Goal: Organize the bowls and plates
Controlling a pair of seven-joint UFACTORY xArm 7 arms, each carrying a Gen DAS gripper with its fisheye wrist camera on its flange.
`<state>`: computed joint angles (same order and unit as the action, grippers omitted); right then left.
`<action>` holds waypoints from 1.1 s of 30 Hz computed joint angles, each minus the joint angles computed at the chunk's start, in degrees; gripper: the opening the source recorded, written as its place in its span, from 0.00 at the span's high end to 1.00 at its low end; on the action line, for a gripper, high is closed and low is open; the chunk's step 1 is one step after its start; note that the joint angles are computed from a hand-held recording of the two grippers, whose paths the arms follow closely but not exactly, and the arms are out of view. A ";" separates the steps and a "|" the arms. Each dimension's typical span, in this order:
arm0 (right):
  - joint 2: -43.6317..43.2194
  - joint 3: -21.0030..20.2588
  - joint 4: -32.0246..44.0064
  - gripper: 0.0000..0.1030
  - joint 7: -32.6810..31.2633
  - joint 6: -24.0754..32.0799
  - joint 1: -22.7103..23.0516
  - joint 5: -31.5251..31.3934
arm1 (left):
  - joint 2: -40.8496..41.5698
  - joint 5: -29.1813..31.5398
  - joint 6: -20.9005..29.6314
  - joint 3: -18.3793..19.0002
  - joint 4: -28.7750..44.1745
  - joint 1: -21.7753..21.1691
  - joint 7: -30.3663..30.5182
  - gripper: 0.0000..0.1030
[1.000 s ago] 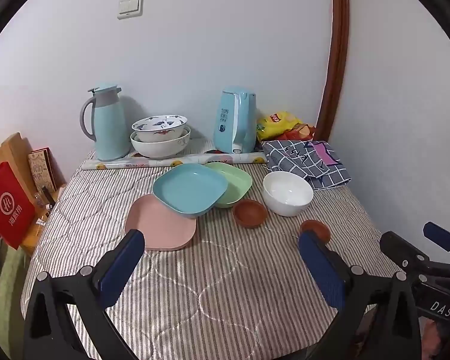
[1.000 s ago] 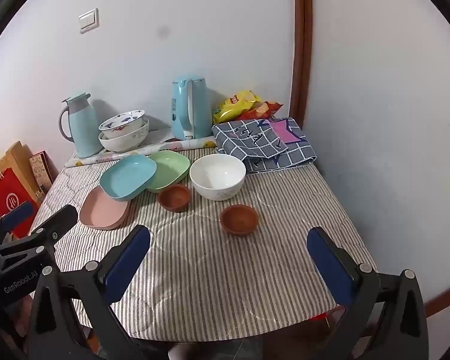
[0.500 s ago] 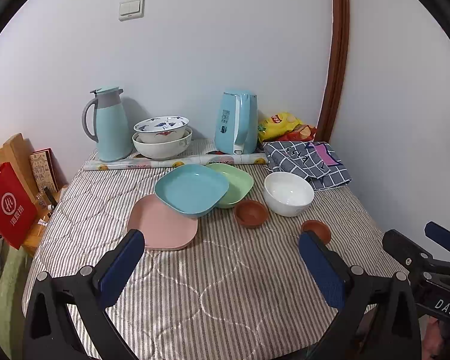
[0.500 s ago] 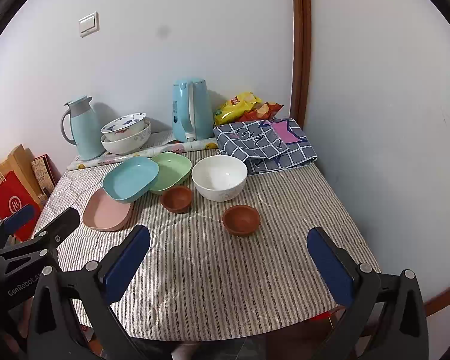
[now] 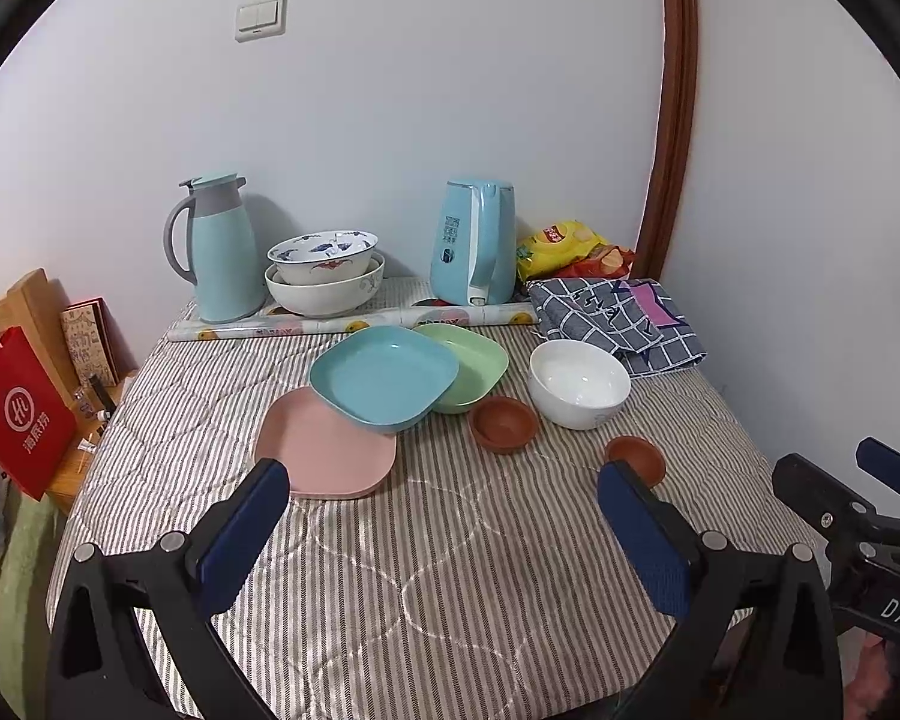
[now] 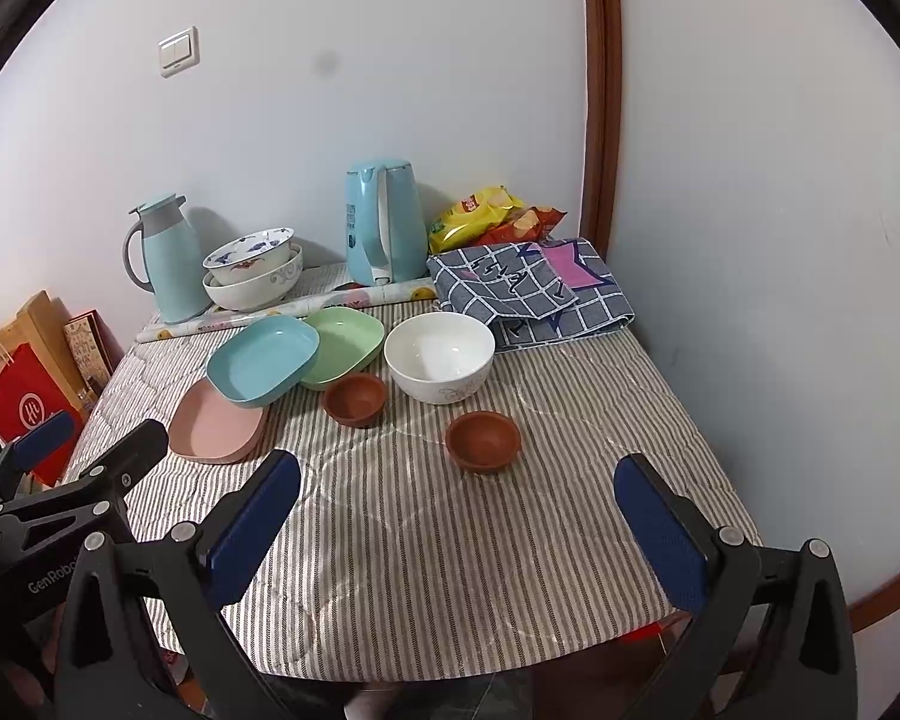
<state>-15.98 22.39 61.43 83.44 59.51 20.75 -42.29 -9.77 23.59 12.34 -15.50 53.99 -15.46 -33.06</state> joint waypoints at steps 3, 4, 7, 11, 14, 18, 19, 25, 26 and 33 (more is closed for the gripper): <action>0.12 -0.06 0.06 0.00 -0.05 -0.06 0.02 0.07 | 0.17 0.53 0.40 -0.19 0.19 0.11 -0.52 0.00; 0.23 -0.09 0.17 0.00 -0.26 0.03 0.01 0.04 | 0.18 0.71 0.18 -0.20 0.13 0.08 -0.62 0.00; 0.46 -0.02 0.41 0.00 -0.12 0.25 0.18 -0.17 | -0.01 1.04 -0.06 -0.18 -0.11 0.15 -1.05 0.00; 0.38 0.04 0.27 0.00 0.42 0.27 0.36 -0.38 | -0.05 0.71 -0.03 -0.05 -0.14 0.01 -0.60 0.00; 0.40 0.03 0.21 0.00 0.65 0.27 0.40 -0.42 | -0.01 -1.17 0.13 0.52 -0.23 -0.77 0.97 0.00; 0.23 -0.01 -0.16 0.00 1.00 0.00 0.41 -0.66 | -0.17 0.23 0.29 -0.16 -0.22 -0.14 -0.06 0.00; 0.11 -0.12 -0.31 0.00 0.98 -0.30 0.40 -0.61 | -0.27 -0.16 0.12 0.00 -0.41 -0.31 0.12 0.00; 0.17 0.19 -0.17 0.00 1.48 0.01 0.43 -0.72 | -0.27 -0.32 -0.09 -0.10 -0.46 -0.20 0.14 0.00; 0.17 0.24 -0.15 0.00 1.51 0.07 0.44 -0.78 | -0.29 -0.13 -0.10 -0.22 -0.49 -0.11 -0.10 0.00; 0.03 0.34 -0.36 0.00 1.69 -0.25 0.43 -1.05 | -0.26 -0.53 0.03 -0.19 -0.58 -0.41 0.18 0.00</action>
<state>-15.95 22.74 61.07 85.13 59.26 21.18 -43.34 -10.02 23.06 12.37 -15.69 53.41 -15.87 -32.88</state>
